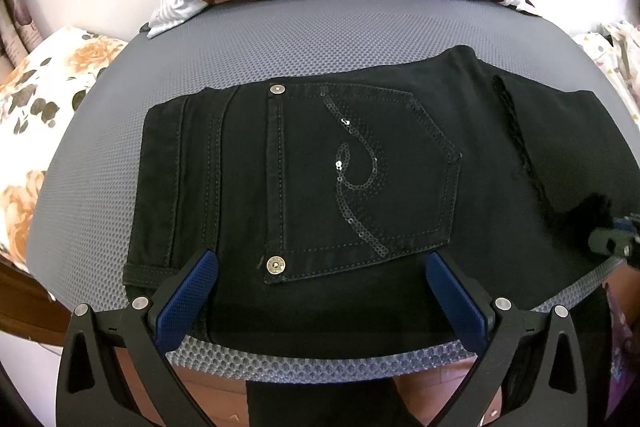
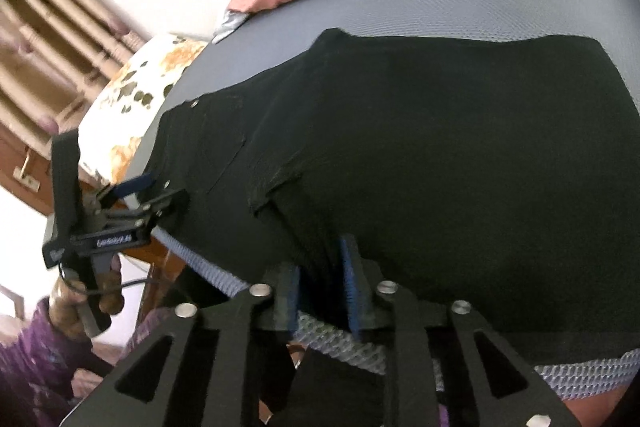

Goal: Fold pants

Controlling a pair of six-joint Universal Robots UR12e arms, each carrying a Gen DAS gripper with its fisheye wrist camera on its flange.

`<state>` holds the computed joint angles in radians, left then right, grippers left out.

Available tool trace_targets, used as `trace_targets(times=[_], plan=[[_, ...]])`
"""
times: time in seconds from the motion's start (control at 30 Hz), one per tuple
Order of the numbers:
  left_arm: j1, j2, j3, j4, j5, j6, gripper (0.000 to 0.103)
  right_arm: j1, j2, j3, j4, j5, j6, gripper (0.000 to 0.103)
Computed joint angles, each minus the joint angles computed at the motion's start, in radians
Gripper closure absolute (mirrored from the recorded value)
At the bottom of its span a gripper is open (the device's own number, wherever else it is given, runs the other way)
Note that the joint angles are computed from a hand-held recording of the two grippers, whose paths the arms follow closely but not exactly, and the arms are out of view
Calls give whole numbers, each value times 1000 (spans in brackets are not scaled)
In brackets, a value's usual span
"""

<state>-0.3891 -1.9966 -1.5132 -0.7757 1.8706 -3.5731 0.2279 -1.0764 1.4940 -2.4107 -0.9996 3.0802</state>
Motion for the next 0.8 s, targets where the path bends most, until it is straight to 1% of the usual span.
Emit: trace_targets(times=[0.03, 0.07, 0.13, 0.23, 0.33, 0.37, 0.4, 0.43, 0.47, 0.5, 0.53, 0.57, 0.6, 0.67, 0.7, 0.73, 0.8], plan=[[0, 0, 0, 0, -1, -2, 0, 3, -2, 3, -3, -2, -11, 70], [1, 0, 0, -1, -2, -5, 0, 6, -5, 6, -6, -7, -26, 68], [2, 1, 0, -2, -4, -8, 0, 8, -11, 11, -2, 0, -60, 60], [4, 3, -1, -1, -8, -13, 0, 4, -18, 22, 0, 48, -93, 52], [5, 4, -1, -4, -10, -18, 0, -7, -23, 30, 4, 100, -112, 49], [6, 4, -1, -4, -10, -18, 0, -13, -24, 34, 7, 131, -111, 49], [6, 5, -1, -4, -10, -19, 0, -23, -23, 37, 15, 177, -105, 49], [6, 5, -2, -3, -11, -20, 0, -35, -22, 44, 6, 231, -76, 49], [7, 6, -3, -1, -12, -22, 0, -41, -20, 52, -20, 257, -36, 49], [7, 7, -4, 2, -13, -26, 0, -53, -18, 65, -69, 290, 30, 49], [8, 8, -5, 4, -14, -27, 0, -62, -14, 73, -112, 308, 85, 49], [9, 9, -7, 7, -16, -30, 0, -70, -12, 80, -156, 309, 138, 49], [10, 10, -8, 9, -19, -32, 0, -74, -12, 85, -195, 288, 181, 49], [11, 13, -11, 16, -21, -37, 0, -72, -15, 87, -225, 241, 195, 57], [11, 14, -12, 22, -21, -40, 0, -63, -20, 85, -216, 195, 169, 66], [11, 16, -14, 28, -22, -42, 0, -54, -16, 73, -200, 168, 147, 72], [12, 21, -20, 44, -17, -47, 0, -35, -14, 61, -164, 124, 84, 77]])
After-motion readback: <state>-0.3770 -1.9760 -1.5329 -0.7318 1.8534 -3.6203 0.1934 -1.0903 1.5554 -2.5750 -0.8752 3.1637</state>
